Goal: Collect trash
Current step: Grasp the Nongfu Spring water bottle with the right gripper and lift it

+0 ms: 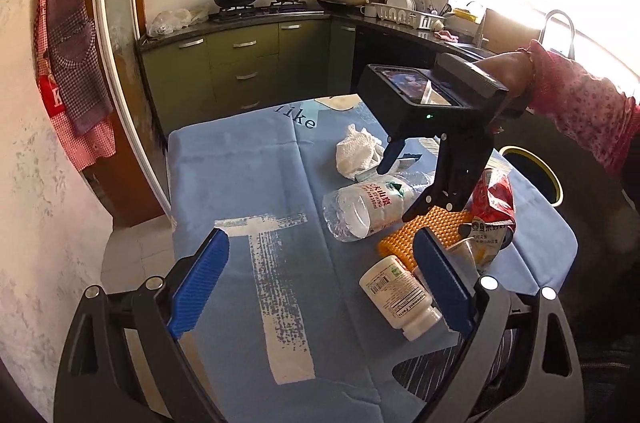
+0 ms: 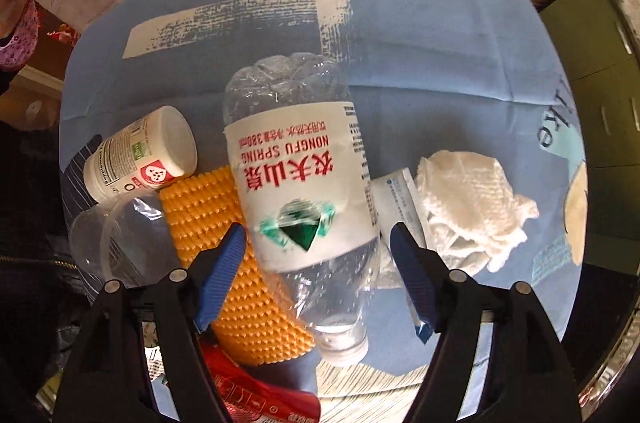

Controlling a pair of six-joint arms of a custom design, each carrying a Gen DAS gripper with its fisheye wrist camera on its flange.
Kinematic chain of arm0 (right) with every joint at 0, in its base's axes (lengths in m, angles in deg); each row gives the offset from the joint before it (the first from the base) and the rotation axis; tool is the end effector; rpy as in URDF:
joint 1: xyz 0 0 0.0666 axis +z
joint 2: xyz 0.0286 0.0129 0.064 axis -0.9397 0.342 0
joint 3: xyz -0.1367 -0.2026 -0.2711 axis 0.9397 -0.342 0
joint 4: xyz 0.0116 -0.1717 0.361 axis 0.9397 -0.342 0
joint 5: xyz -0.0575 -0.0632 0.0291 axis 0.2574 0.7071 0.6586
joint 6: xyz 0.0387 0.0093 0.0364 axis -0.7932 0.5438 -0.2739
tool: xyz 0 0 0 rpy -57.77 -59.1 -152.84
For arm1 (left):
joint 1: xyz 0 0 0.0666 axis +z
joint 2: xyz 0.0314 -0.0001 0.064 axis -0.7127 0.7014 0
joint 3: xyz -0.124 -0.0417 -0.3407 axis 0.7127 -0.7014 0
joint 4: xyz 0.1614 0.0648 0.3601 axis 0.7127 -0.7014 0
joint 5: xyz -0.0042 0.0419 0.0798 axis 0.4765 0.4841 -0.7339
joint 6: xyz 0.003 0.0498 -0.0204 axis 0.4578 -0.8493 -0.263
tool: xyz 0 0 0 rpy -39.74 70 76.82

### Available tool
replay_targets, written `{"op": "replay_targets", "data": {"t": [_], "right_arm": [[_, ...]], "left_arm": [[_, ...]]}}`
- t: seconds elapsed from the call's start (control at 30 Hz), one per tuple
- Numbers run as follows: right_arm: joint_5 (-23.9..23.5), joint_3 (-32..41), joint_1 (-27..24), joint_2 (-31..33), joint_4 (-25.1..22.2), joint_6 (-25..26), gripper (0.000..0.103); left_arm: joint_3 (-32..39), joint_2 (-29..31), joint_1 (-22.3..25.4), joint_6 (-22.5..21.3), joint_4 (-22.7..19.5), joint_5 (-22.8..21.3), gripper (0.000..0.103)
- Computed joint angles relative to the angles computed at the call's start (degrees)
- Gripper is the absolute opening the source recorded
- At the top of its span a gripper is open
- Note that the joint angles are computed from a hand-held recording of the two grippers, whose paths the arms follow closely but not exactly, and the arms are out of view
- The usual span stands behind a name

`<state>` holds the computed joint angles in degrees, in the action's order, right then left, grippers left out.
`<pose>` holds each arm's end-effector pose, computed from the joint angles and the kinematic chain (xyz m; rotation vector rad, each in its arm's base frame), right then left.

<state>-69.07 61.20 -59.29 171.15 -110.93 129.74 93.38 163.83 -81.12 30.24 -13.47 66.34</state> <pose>0.5974 0.1127 0.3501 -1.7255 2.6158 0.0072 0.4178 -0.2997 0.3884 0.6447 2.2192 -0.3298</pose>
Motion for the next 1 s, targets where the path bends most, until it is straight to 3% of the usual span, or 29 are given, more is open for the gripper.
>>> {"op": "replay_targets", "data": {"t": [0.17, 0.23, 0.27, 0.4, 0.73, 0.93, 1.0], "right_arm": [[0.5, 4.4, 0.8, 4.1, -3.1, -0.2, 0.07], [0.6, 4.1, 1.0, 4.3, -2.9, -0.6, 0.069], [0.5, 4.0, 1.0, 4.4, -2.7, -1.1, 0.063], [0.3, 1.9, 1.2, 2.8, -0.4, -1.9, 0.062], [-4.7, -0.8, -0.2, -4.9, 3.1, -3.5, 0.062], [-9.7, -8.4, -2.3, -13.3, 9.1, -7.5, 0.062], [-11.9, -10.7, -5.1, -16.4, 10.8, -7.8, 0.062]], "left_arm": [[0.2, 0.9, 0.5, 0.1, -0.4, 0.7, 0.092], [0.4, 1.3, 0.7, 0.1, -0.6, 0.8, 0.092], [0.4, 1.4, 0.7, 0.1, -0.6, 0.8, 0.092], [0.7, 2.0, 1.0, 0.4, -0.7, 1.0, 0.092], [0.3, 1.2, -0.3, 0.1, -0.3, 0.3, 0.092], [0.6, 0.8, -1.9, -0.2, -0.3, -0.4, 0.092], [1.0, 0.8, -2.7, -0.5, -0.5, -0.8, 0.092]]}}
